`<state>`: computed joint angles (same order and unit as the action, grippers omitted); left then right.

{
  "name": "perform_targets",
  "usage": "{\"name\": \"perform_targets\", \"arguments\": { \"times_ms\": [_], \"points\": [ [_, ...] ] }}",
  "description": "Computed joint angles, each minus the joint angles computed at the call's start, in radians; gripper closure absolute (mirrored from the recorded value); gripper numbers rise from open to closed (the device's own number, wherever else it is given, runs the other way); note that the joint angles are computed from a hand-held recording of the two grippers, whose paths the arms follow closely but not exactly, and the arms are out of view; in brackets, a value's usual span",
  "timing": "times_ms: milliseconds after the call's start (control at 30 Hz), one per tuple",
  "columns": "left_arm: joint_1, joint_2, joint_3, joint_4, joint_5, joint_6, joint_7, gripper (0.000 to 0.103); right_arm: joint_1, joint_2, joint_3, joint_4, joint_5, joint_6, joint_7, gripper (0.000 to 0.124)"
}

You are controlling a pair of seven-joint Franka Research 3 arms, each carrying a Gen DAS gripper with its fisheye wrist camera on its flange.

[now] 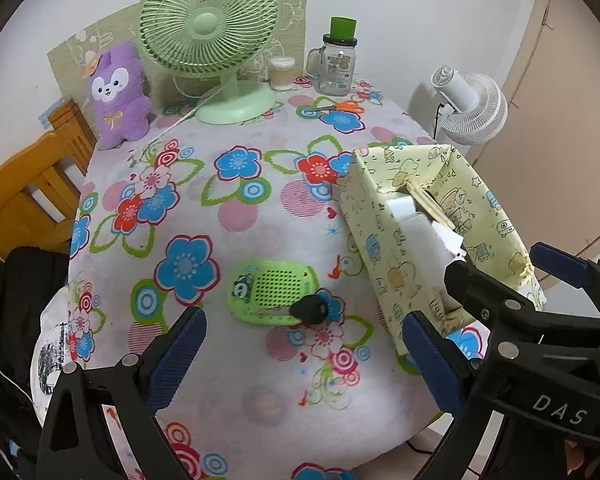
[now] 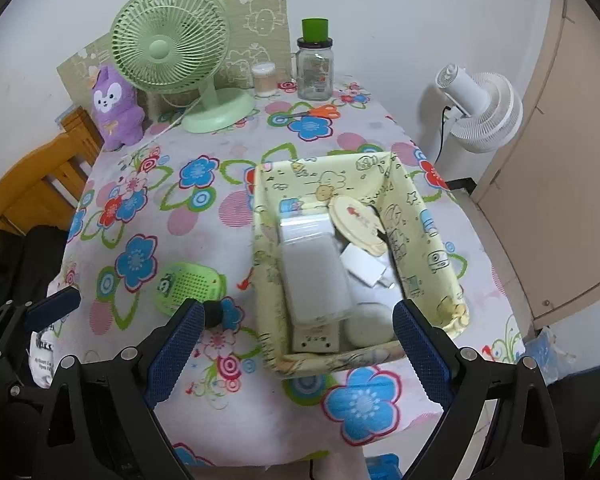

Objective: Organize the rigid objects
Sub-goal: 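Move both grippers toward the green speaker and black key on the tablecloth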

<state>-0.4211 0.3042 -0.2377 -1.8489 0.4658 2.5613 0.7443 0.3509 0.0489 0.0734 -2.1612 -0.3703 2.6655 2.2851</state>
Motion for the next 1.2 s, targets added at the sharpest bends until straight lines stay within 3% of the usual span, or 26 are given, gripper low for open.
{"name": "perform_targets", "arguments": {
  "times_ms": [633, 1200],
  "points": [
    [0.102, -0.172, -0.009, -0.24, -0.088, 0.108, 0.146, 0.003, 0.097, 0.019, 0.036, 0.057, -0.125, -0.073, 0.215, 0.027],
    [0.144, -0.268, -0.003, -0.368, -0.167, 0.157, 0.219, 0.003, 0.153, 0.036, 0.058, 0.099, -0.145, -0.128, 0.268, 0.027]
  ]
}}
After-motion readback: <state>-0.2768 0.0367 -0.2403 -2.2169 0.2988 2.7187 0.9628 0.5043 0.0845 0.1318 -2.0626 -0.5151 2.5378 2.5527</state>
